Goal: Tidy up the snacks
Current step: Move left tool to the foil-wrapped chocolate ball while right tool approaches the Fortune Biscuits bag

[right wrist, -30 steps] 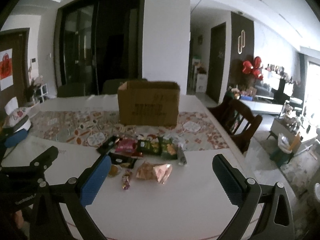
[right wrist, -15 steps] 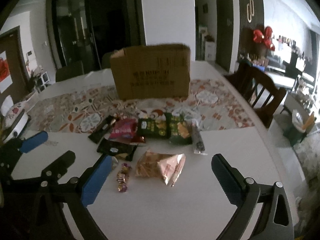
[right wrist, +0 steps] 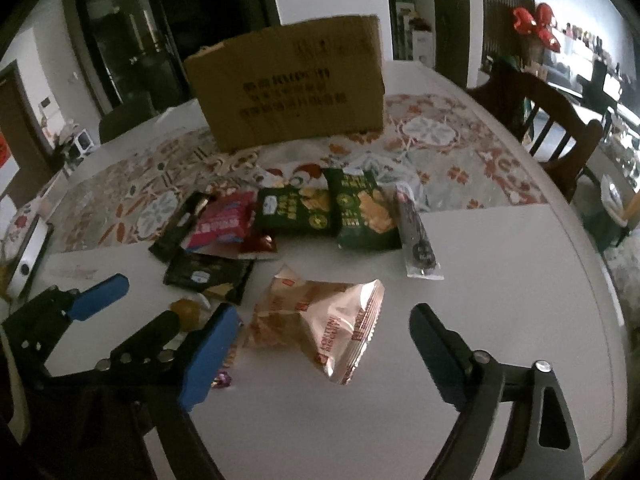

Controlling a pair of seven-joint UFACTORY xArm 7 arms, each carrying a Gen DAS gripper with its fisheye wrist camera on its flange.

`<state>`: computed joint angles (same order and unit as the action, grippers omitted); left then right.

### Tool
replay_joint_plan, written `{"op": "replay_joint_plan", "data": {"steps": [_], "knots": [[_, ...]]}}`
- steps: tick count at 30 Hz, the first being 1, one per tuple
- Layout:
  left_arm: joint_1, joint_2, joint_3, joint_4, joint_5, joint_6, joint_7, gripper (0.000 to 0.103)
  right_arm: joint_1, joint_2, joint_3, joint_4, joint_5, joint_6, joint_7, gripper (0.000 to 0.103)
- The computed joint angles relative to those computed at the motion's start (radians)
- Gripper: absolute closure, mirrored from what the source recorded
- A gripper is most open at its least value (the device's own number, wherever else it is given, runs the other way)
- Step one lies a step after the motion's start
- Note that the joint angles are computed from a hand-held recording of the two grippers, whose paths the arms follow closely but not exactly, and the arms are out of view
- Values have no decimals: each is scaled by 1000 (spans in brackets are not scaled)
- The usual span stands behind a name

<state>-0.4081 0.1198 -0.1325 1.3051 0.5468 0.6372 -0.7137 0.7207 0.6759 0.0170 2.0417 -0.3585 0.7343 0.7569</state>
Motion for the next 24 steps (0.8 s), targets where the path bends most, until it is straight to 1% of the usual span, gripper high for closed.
{"op": "replay_joint_plan", "data": {"steps": [5, 13, 15, 18, 19, 24], "knots": [[13, 25, 2, 11, -74, 1, 44, 53, -13, 50, 16, 70, 43, 41, -34, 18], [20, 49, 4, 18, -174, 0, 114, 59, -18, 118, 19, 167, 100, 90, -83, 20], [21, 58, 4, 24, -196, 4, 128, 63, -20, 127, 20, 180, 111, 94, -93, 26], [19, 60, 9, 24, -204, -3, 133, 67, -22, 143, 21, 201, 128, 103, -107, 31], [19, 60, 10, 22, -206, -7, 135, 67, -23, 147, 23, 204, 134, 105, -112, 34], [19, 54, 12, 14, -214, -19, 134, 68, -18, 139, 11, 184, 132, 78, -111, 41]]}}
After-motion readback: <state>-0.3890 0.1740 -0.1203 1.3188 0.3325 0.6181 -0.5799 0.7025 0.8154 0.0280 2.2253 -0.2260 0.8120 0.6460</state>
